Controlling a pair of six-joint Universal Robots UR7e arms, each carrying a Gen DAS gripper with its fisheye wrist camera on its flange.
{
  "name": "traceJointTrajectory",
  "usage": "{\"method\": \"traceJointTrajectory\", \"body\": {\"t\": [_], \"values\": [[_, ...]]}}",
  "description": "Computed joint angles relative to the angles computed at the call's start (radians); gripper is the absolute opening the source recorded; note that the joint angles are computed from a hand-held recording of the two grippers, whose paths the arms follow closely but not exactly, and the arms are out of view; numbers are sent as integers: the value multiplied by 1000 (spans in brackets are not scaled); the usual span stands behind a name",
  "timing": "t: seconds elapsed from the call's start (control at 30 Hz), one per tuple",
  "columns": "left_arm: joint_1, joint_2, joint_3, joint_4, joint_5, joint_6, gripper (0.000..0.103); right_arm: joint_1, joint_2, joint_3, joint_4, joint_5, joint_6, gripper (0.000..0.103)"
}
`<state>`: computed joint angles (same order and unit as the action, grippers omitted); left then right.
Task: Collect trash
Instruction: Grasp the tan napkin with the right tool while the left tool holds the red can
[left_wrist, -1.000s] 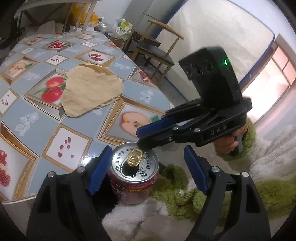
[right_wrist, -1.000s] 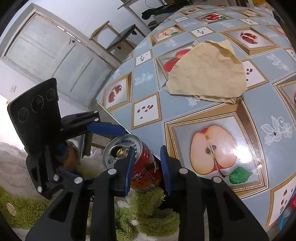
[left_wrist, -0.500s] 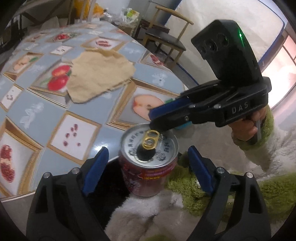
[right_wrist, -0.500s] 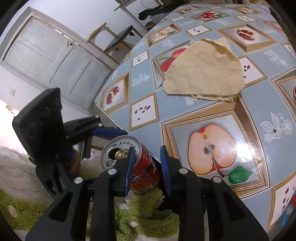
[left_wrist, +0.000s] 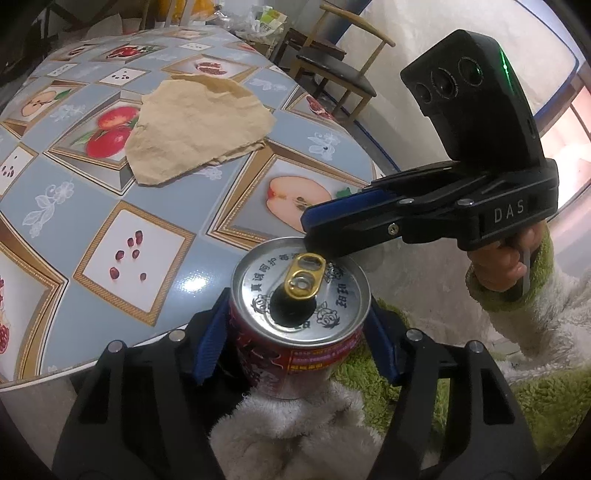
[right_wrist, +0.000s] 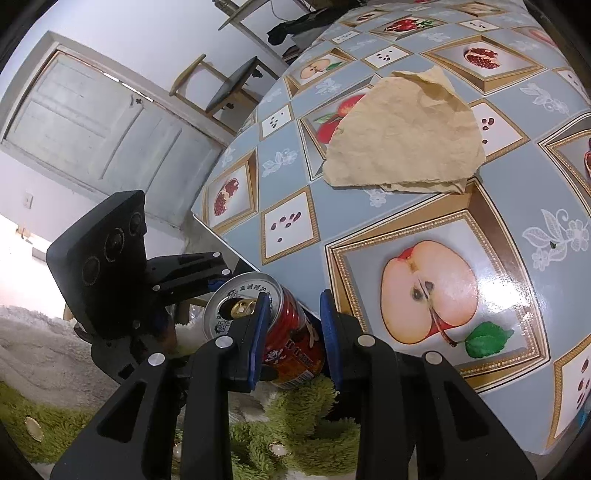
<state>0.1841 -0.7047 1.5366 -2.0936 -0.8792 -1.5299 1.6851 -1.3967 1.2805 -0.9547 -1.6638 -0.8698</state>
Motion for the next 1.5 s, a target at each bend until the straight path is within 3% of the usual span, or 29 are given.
{"method": "traceJointTrajectory", "body": {"t": [0.2,0.37,0.43,0.53,0.73,0.87,0.97,1.1,1.27,1.4,1.5], "values": [[-20,-21,14,24,42,-45,63,9,16,-51,11,51,6,33],[-35,-50,18,58,87,-91,63,18,29,-100,-61,120,18,41],[-41,-66,24,65,104,-107,63,26,27,-92,-147,137,37,52],[-47,-92,30,90,135,-146,63,47,15,-40,-304,123,59,59],[-50,-127,9,237,178,-263,63,97,4,107,-586,32,45,79],[-41,-142,-20,394,174,-382,63,137,4,216,-752,-48,-51,79],[-37,-153,-33,492,160,-464,63,158,6,276,-835,-65,-185,79],[-30,-154,-63,622,144,-547,63,175,21,307,-864,-89,-298,79],[-19,-159,-59,640,134,-551,63,180,28,349,-901,-150,-389,79],[-12,-161,-51,625,136,-539,63,173,40,360,-911,-178,-376,79],[-10,-158,-55,635,136,-542,63,162,61,328,-875,-167,-298,66]]}}
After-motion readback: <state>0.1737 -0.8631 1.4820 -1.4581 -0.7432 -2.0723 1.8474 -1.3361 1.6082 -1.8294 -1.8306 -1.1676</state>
